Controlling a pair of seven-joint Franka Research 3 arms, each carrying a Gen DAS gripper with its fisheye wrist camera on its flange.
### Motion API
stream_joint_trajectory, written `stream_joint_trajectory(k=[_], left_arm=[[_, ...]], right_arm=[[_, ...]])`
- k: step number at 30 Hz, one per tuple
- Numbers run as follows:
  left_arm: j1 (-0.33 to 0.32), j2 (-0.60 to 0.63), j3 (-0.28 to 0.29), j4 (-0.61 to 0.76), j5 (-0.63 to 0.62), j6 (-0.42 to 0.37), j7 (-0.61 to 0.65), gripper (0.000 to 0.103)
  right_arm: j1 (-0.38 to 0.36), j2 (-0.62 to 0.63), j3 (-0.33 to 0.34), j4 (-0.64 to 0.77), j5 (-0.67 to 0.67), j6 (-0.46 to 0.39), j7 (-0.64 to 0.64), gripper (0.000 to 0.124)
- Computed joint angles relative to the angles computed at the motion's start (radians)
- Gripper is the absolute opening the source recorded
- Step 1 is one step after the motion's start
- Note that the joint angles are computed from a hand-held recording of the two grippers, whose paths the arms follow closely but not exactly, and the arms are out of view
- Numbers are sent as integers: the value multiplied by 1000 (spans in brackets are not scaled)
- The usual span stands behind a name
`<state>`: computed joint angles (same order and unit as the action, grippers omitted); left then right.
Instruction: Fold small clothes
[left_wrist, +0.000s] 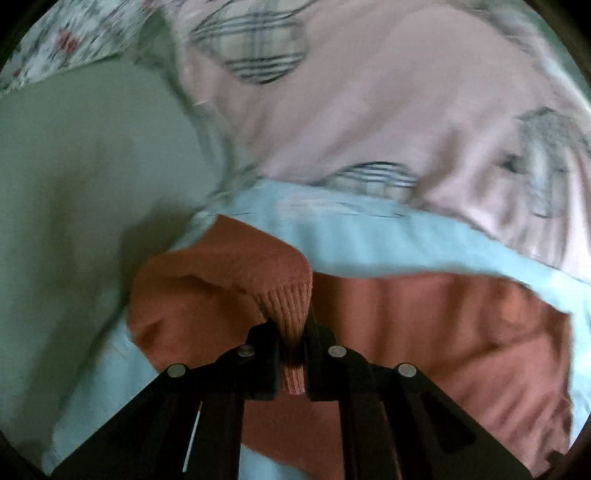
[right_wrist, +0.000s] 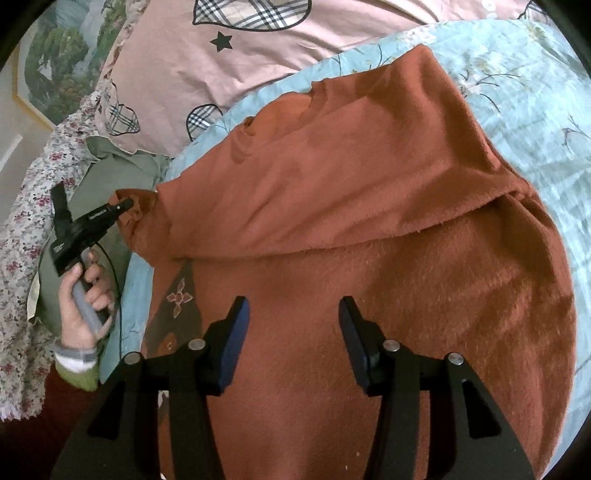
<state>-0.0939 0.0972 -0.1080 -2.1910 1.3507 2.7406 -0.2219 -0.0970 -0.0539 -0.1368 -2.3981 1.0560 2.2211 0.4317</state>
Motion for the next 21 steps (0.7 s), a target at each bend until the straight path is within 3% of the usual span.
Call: stream_joint_trajectory(k=[4, 8, 12, 18, 21], left_arm=[[-63, -2, -52, 20, 29, 61, -20, 7], [-146, 81, -93, 119, 11, 136, 20, 7], [-225, 257, -106, 302, -90, 164, 158, 7], [-260, 494, -151, 516, -328, 142, 432, 8], [-274, 554, -151, 558, -391, 152, 521, 24]], right_arm=[[-19, -14, -17, -9, -1, 2, 3, 52], [-43, -11, -34, -3, 3, 8, 17, 52], [-67, 7, -44, 13, -4, 5, 30, 52], [-84, 12, -43, 25, -12, -10, 39, 52], [-85, 15, -40, 31, -7, -10, 41, 52]])
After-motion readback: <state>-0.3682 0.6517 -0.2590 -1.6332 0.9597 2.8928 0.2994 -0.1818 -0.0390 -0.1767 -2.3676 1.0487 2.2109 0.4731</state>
